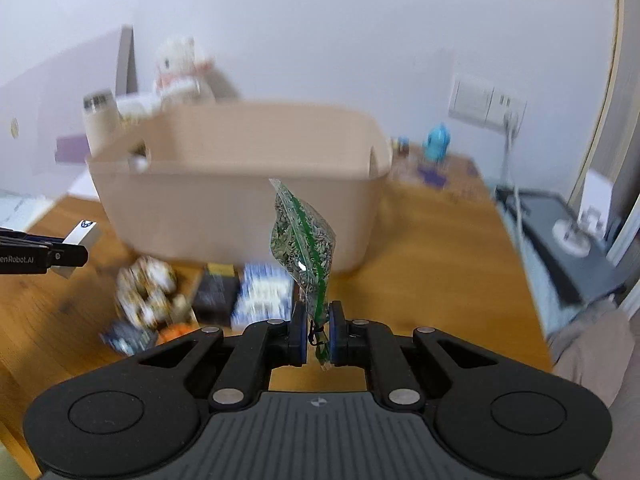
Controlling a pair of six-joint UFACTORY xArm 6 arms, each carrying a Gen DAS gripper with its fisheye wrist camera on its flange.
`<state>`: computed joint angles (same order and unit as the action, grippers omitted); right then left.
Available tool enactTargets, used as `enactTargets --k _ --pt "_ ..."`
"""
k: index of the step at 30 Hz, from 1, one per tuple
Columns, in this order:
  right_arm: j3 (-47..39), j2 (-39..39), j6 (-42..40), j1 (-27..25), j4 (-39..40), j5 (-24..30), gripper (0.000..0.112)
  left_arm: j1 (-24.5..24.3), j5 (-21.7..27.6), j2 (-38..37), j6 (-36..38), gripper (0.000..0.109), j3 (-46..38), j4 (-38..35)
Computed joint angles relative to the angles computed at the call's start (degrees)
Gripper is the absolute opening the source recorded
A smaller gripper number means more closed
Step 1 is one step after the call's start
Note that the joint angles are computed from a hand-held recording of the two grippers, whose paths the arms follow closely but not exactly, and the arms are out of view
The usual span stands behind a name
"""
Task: Organize objects
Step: 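Grasp the white box with the left tool while the right grasps the green bag, then carry both items over the bin and open both tools to drop them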
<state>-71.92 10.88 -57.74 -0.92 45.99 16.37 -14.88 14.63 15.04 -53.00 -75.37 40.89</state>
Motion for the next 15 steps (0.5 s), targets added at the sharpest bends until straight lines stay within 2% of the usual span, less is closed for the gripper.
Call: enactTargets --k 5,9,11,15 --pt "-3.69 -0.96 -1.63 0.67 3.99 -0.08 0.009 0.45 -1.61 -1.66 -4.54 0.032 -2.62 7.26" --pt "-10.85 2.75 3.05 1.39 1.63 0.05 0.009 -0.18 0.32 2.15 -7.99 0.032 -10.77 13.08" --pt "-14.7 5.36 7.28 1.82 -2.48 0.41 0.009 -0.77 1.78 5.41 -6.05 0.032 -15.87 11.93" --pt "-23.89 11.96 18.46 2.21 -11.66 3.1 0.009 -2.14 6.16 14.08 3.2 0.032 -28.12 3.48"
